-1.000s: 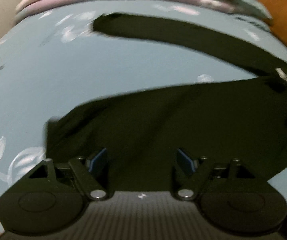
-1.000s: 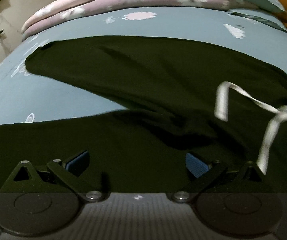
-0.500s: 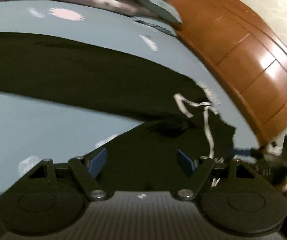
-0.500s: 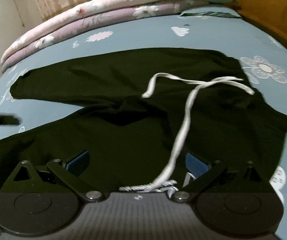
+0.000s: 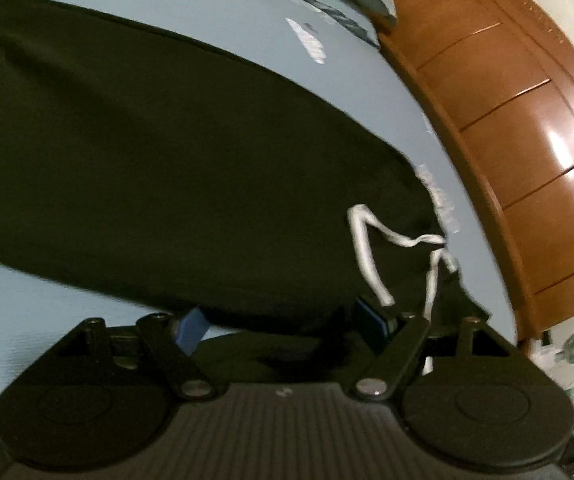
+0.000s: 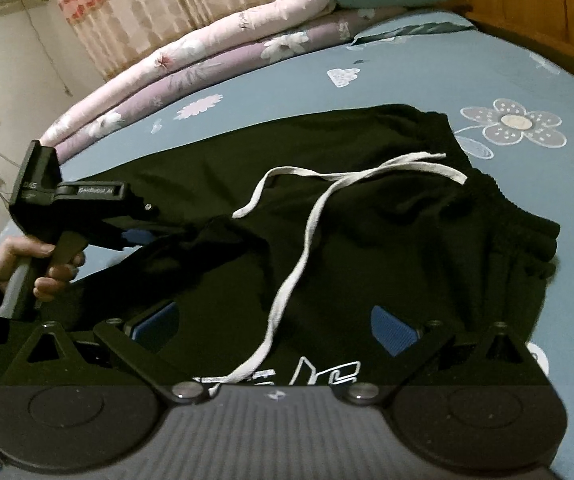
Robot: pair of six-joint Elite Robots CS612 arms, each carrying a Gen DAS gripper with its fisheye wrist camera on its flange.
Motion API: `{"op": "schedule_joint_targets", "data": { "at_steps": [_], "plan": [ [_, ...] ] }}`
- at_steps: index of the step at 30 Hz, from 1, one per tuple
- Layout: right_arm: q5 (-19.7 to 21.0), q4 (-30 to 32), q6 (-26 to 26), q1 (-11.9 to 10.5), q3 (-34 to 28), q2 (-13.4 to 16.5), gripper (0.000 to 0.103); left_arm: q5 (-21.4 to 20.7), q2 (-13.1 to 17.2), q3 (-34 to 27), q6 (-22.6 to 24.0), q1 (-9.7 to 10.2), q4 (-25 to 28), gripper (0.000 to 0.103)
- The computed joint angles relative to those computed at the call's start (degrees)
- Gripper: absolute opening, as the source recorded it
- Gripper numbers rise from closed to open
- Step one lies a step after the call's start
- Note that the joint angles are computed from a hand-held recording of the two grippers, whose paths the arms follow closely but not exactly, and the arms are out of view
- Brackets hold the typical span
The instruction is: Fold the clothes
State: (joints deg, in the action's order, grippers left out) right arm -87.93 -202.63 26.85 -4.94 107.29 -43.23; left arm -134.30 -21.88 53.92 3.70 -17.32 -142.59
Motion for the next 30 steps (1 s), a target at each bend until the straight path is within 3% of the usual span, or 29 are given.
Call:
{"op": "schedule_joint_targets", "data": {
  "at_steps": [5, 8, 12, 15, 20, 24, 26, 30],
  "plan": [
    [4.0, -0.9, -1.8, -1.6, 0.3, 0.6, 0.103, -3.8, 0.5, -0.4, -2.1, -1.31, -1.0, 0.077],
    [6.0, -0.9, -3.9, -2.2, -0.3, 1.0, 0.103, -5.2, 1.7, -2.7, -5.9, -1.67, -2.5, 0.078],
    [11.3, -2.3, -6.0, -2.8, -2.4, 2.2, 0.103, -6.0, 3.1, -5.7, -8.8, -1.67, -2.4, 0.078],
    [18.4, -3.1, -6.6, -3.1, -6.0, 4.5, 0.103, -5.7, 3.1, -6.5, -6.4, -1.76, 0.2, 0.078],
    [25.5, 1.3, -9.3, -2.7, -13.9, 8.7, 0.103, -4.8, 2.7, -6.6, -1.5, -1.60, 4.6, 0.078],
    [28.1, 7.5, -8.1, -2.7, -20.9, 12.5, 0.103, -3.1, 1.9, -5.6, -2.5, -1.12, 3.9, 0.078],
    [27.8, 6.0, -7.4, -2.6, -22.3, 14.0, 0.103, -2.6, 1.0, -4.4, -2.4, -0.71, 3.7, 0.078],
    [26.9, 6.0, -7.6, -2.5, -18.9, 11.6, 0.103, -1.2, -2.3, 1.0, 0.1, 0.11, 0.9, 0.079]
  ]
}}
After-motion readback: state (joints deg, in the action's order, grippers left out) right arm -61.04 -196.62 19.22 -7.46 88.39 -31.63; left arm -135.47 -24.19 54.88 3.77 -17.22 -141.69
